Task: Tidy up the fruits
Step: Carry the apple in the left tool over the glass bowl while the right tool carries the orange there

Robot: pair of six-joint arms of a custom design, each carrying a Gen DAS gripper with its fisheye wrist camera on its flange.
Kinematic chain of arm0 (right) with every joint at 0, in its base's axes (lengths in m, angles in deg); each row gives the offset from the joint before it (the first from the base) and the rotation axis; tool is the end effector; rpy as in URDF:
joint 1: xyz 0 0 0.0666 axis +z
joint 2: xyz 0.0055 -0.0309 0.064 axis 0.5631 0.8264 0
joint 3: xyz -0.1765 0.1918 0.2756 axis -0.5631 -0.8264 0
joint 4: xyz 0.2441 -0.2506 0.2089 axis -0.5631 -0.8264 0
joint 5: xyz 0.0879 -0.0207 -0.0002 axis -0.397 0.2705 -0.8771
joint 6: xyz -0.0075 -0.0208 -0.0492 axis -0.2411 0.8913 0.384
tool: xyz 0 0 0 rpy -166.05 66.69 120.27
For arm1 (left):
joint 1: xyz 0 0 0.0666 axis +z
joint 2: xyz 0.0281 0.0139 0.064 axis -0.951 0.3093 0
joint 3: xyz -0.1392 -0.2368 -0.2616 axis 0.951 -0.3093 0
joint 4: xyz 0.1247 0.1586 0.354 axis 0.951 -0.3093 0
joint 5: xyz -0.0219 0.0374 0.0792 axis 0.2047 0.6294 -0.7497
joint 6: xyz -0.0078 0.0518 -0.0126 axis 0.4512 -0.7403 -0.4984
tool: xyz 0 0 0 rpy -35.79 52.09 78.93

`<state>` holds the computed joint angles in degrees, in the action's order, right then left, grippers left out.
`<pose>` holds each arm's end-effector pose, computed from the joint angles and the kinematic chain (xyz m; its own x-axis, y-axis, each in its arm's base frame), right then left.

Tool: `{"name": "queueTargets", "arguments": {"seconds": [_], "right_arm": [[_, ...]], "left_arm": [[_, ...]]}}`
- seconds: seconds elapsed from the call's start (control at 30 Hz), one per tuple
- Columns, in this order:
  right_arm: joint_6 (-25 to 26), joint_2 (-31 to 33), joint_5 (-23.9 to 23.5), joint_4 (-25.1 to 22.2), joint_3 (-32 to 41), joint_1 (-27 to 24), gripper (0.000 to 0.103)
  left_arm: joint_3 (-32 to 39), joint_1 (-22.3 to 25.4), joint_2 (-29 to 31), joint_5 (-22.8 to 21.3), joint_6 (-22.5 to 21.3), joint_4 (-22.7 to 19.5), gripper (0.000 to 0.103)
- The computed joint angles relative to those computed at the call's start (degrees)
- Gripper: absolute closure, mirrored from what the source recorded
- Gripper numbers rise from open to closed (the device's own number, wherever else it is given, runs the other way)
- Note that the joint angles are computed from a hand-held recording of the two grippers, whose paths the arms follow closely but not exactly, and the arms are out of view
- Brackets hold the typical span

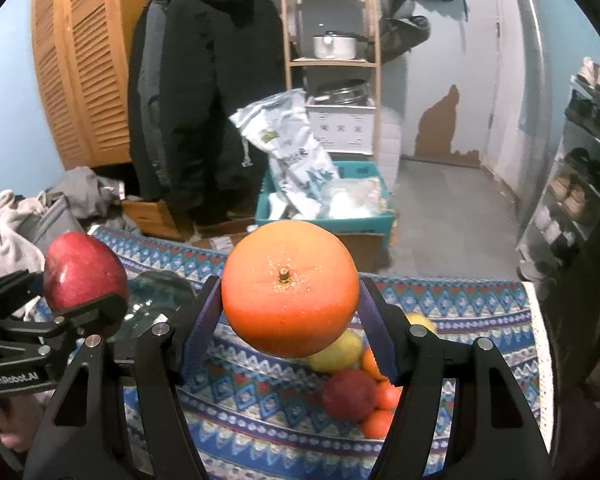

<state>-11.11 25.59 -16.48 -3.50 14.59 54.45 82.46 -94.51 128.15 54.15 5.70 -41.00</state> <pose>0.3486 0.1142 0.5548 -0.6233 0.1673 -0.7639 0.1779 0.9816 0.0699 0.4068 -0.1778 0.5376 -0.6563 0.2715 -0.7039 0.5192 0.8395 -0.1603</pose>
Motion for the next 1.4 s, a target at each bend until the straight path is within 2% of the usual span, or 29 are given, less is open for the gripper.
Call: {"name": "queueTargets", "arguments": {"seconds": [0.47, 0.93, 1.4], "right_arm": [[-0.2, 8.5, -3.6, 1.0, 5.4, 3.1, 0.035], [-0.5, 18.6, -7.8, 1.3, 11.7, 5.0, 0.035], [-1.2, 27.6, -14.9, -0.8, 15.3, 5.4, 0.035]], "left_arm": [[-0.5, 7.5, 1.2, 1.0, -0.2, -0.5, 0.028], [-1.2, 14.0, 4.3, -0.1, -0.1, -1.0, 0.028], [-2.2, 16.7, 9.2, -2.2, -1.5, -3.5, 0.028]]}}
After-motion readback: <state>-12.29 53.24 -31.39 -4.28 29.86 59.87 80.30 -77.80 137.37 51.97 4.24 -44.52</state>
